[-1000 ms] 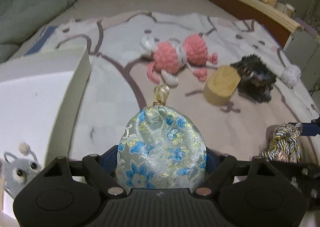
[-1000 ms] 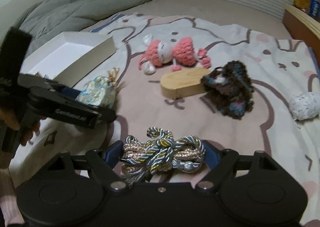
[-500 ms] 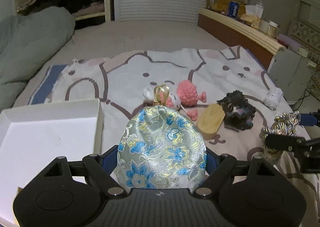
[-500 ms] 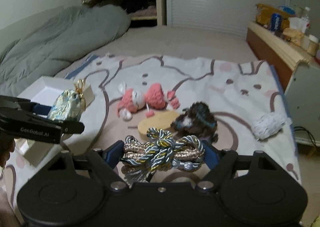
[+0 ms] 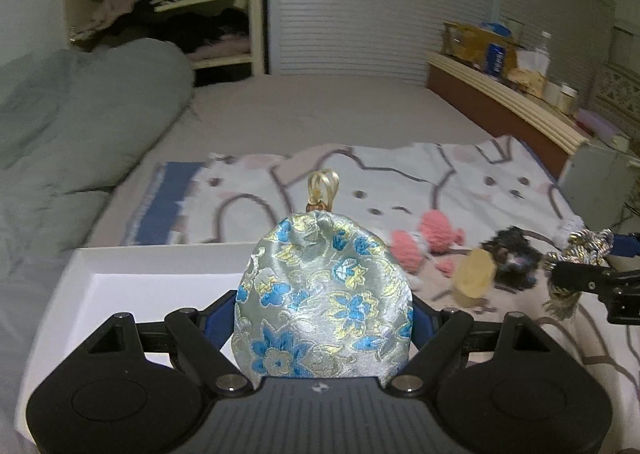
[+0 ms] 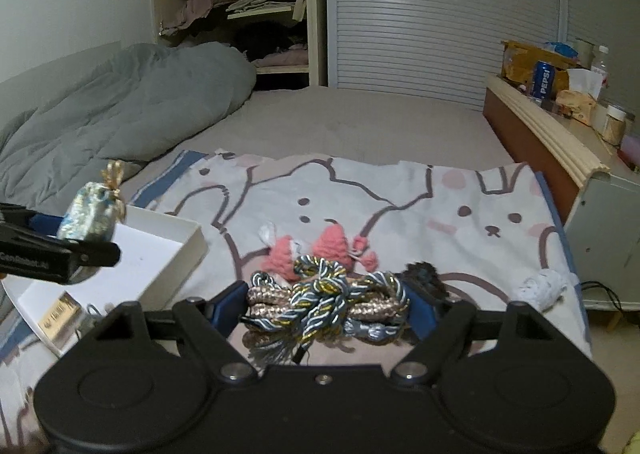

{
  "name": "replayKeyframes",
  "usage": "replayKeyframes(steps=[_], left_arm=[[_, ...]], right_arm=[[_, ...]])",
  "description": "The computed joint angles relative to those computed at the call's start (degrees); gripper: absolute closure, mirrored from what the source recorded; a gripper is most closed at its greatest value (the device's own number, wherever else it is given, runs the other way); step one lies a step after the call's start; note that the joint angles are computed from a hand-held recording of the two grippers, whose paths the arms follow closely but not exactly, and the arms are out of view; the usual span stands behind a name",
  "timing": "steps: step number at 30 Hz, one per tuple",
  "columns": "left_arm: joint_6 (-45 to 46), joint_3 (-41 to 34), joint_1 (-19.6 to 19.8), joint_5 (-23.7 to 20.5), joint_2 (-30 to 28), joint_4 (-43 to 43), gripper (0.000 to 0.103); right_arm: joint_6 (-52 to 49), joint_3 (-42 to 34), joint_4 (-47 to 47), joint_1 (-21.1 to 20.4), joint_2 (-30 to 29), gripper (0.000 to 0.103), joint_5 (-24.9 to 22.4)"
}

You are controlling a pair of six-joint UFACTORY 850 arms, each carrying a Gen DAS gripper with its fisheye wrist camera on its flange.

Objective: Organize objects
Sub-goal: 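Carry the brocade pouch and rope knot into the white box and release both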

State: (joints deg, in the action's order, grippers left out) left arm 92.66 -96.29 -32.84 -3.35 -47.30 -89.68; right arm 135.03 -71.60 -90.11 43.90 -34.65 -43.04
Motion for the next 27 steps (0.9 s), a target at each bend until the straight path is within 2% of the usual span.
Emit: replayKeyframes(steps=[8,12,16,20,24,27], left_arm=[[19.60,1.54,5.02,-0.72,1.74,-17.51,0.020],[18.78,1.71,7.91,-1.30,1.66,-15.39,0.020],[13.19,1.22,10.57,-0.88,0.72,-8.07,0.020],[-4.95,0.18,12.96,-1.63,-0.74,11.70,0.020],[-10.70,-0.33,14.90,-3.13,-1.81,20.76,0.020],[-18.01,-1.82,15.84,-4.85,-3.07,30.93,0.020]], right_arm=[[-3.71,-10.63,1.92,0.88,-6.50,0.021,1.25],[-7.23,-17.28,1.98,1.01,-10.77,0.021,3.74],[-10.94,-24.00,1.77,1.00,-15.17,0.021,7.02],[-17.85,-31.83,3.55,0.79,-20.08,0.021,10.58],[-27.96,-39.65,8.49,0.81,-24.67,0.021,12.83],[-36.27,-45.09,12.81,0.70,-27.80,0.021,14.79]])
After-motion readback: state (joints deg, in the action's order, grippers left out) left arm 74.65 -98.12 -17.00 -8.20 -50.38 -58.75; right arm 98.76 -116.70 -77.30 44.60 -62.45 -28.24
